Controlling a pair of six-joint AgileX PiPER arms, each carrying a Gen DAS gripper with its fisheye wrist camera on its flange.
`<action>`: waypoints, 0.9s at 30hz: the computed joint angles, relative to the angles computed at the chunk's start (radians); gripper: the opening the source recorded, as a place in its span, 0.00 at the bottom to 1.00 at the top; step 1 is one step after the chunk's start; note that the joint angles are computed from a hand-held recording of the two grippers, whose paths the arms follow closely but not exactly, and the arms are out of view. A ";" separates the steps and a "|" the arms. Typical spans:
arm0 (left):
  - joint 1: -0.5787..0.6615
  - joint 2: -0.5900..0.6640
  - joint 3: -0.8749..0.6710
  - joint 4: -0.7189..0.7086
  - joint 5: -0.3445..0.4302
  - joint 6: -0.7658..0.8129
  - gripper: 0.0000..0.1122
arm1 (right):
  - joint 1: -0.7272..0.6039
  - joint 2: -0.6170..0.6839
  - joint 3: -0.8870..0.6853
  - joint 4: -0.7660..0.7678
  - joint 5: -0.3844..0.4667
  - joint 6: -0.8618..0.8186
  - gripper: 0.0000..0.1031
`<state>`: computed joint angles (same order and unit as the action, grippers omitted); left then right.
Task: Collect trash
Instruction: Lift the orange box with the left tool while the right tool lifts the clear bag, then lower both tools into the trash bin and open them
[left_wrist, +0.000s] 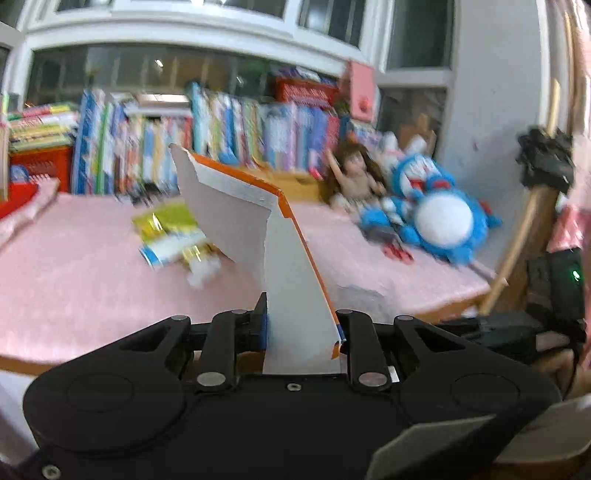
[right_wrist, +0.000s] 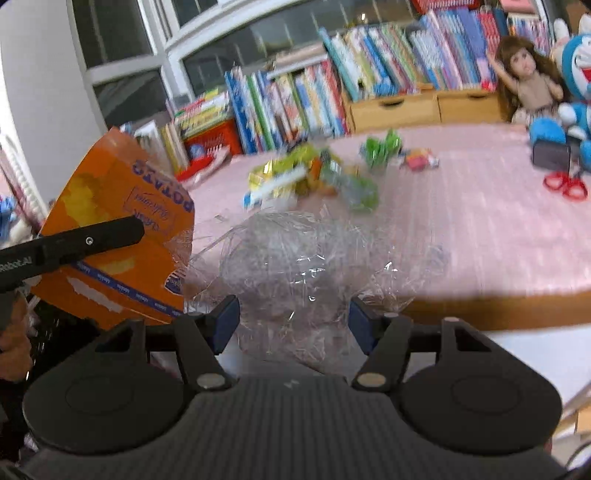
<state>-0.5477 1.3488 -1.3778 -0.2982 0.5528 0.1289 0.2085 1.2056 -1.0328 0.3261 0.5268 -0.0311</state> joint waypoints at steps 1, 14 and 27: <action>-0.004 -0.006 0.009 0.005 0.019 0.006 0.19 | 0.004 -0.006 0.011 -0.004 0.017 0.000 0.65; 0.030 0.088 0.064 -0.081 0.219 0.077 0.19 | 0.053 0.123 0.053 -0.013 0.152 -0.084 0.65; 0.109 0.450 -0.120 -0.099 0.419 0.089 0.20 | 0.101 0.379 -0.038 -0.017 0.230 -0.242 0.65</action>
<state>-0.4385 1.7992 -1.4975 -0.3970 0.9719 0.2177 0.3091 1.5843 -1.0708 0.3095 0.7565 -0.2730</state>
